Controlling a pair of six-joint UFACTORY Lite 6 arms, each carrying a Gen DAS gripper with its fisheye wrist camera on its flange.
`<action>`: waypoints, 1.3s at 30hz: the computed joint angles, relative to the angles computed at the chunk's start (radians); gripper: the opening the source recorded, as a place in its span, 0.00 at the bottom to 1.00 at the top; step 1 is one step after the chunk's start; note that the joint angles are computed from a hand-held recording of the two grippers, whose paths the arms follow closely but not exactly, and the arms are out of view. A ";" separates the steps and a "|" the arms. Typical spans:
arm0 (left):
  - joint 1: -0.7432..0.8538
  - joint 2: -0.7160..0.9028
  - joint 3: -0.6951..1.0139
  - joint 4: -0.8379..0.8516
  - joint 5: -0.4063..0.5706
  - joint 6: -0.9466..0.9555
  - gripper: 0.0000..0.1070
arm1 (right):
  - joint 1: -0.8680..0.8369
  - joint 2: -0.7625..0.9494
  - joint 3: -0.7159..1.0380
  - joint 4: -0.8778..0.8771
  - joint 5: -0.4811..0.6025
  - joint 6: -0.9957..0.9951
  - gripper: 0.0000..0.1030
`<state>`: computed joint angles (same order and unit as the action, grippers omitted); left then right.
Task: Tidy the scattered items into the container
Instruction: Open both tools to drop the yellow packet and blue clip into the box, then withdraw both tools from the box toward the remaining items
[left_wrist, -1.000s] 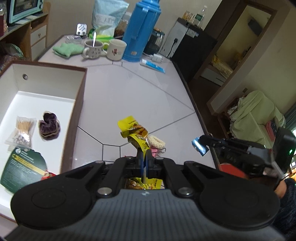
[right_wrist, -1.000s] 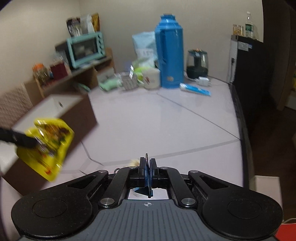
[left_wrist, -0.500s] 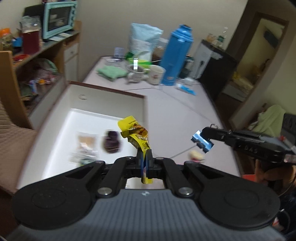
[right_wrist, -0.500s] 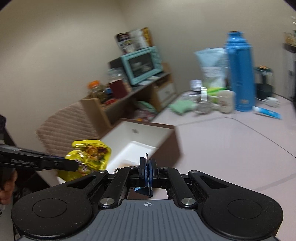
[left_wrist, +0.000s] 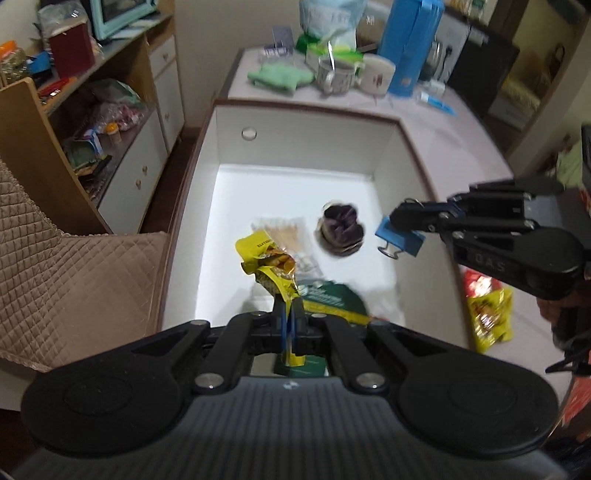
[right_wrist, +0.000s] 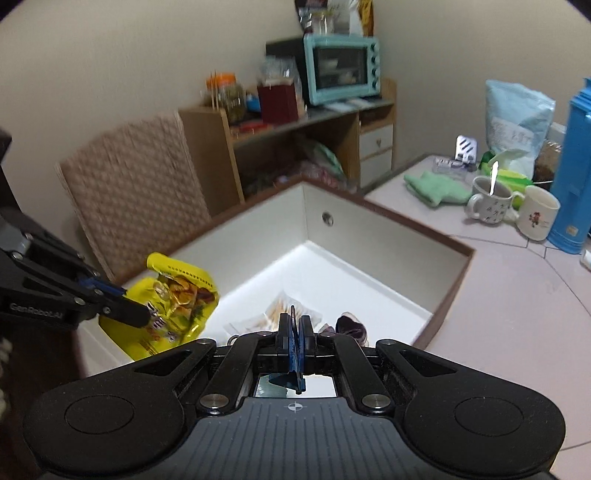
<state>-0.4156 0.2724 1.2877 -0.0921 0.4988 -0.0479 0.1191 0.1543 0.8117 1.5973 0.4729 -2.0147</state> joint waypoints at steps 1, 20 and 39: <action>0.012 0.029 0.020 -0.014 0.007 0.035 0.00 | 0.031 0.036 0.023 0.033 -0.043 -0.034 0.01; 0.077 0.134 0.147 -0.077 0.103 0.213 0.19 | 0.106 0.082 0.032 -0.056 -0.210 -0.019 0.01; -0.065 -0.238 -0.085 0.082 0.180 0.012 0.44 | -0.134 -0.529 -0.251 -0.691 0.146 0.712 0.01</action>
<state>-0.4810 0.0341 1.2025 -0.0099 0.6789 -0.0361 -0.0147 -0.3748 0.5604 0.9065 0.6188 -1.3031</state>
